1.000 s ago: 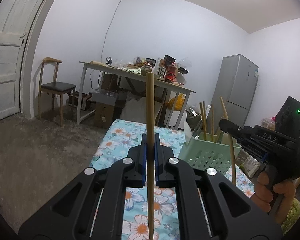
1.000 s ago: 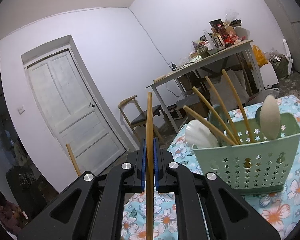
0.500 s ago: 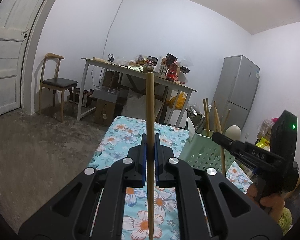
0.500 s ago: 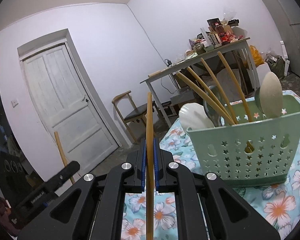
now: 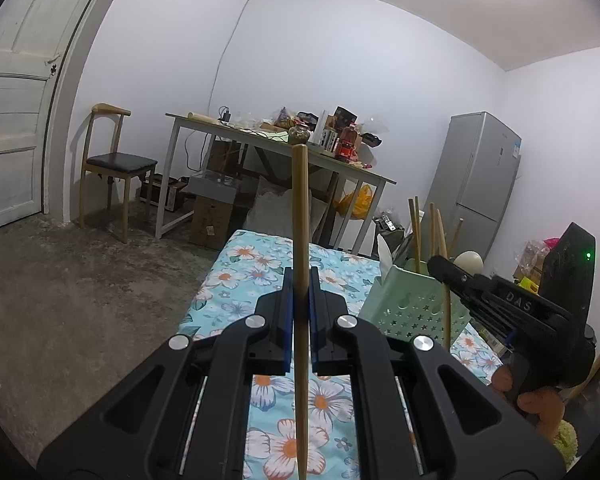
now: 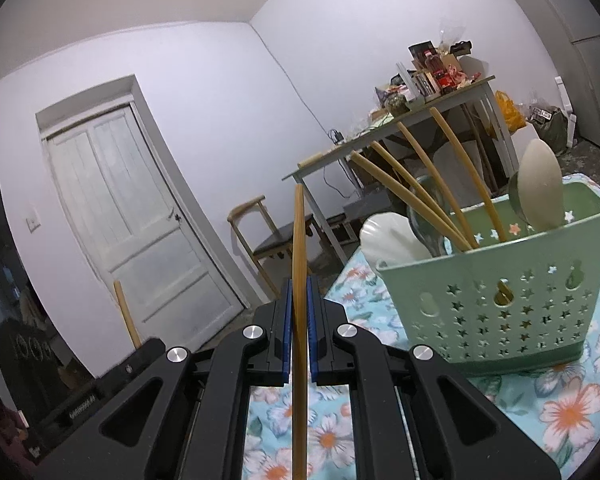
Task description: Organize utensils
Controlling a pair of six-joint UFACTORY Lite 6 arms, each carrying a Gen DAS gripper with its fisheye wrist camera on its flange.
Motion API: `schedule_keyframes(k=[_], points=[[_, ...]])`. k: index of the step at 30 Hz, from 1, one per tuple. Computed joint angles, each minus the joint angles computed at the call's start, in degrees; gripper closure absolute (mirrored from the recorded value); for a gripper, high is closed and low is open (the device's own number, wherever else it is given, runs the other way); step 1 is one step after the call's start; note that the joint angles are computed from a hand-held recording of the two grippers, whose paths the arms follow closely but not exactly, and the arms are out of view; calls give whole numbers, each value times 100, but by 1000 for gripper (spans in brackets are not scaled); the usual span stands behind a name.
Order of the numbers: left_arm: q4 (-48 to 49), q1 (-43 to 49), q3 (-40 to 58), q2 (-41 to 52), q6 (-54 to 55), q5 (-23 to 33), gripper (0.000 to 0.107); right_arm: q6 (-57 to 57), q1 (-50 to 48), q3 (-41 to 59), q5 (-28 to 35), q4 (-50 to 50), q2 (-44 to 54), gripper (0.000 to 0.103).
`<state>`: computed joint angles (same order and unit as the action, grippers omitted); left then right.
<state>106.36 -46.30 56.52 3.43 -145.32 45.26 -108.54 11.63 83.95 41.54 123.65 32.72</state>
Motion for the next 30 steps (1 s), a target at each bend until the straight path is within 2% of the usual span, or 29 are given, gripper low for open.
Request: schedule_keyframes(k=[13, 30], points=[[-28, -126, -121, -51, -54, 113, 102, -881, 169, -690, 45, 895, -129, 96], [-187, -151, -164, -146, 99, 75, 102, -1137, 76, -1166, 214, 1052, -367, 96]])
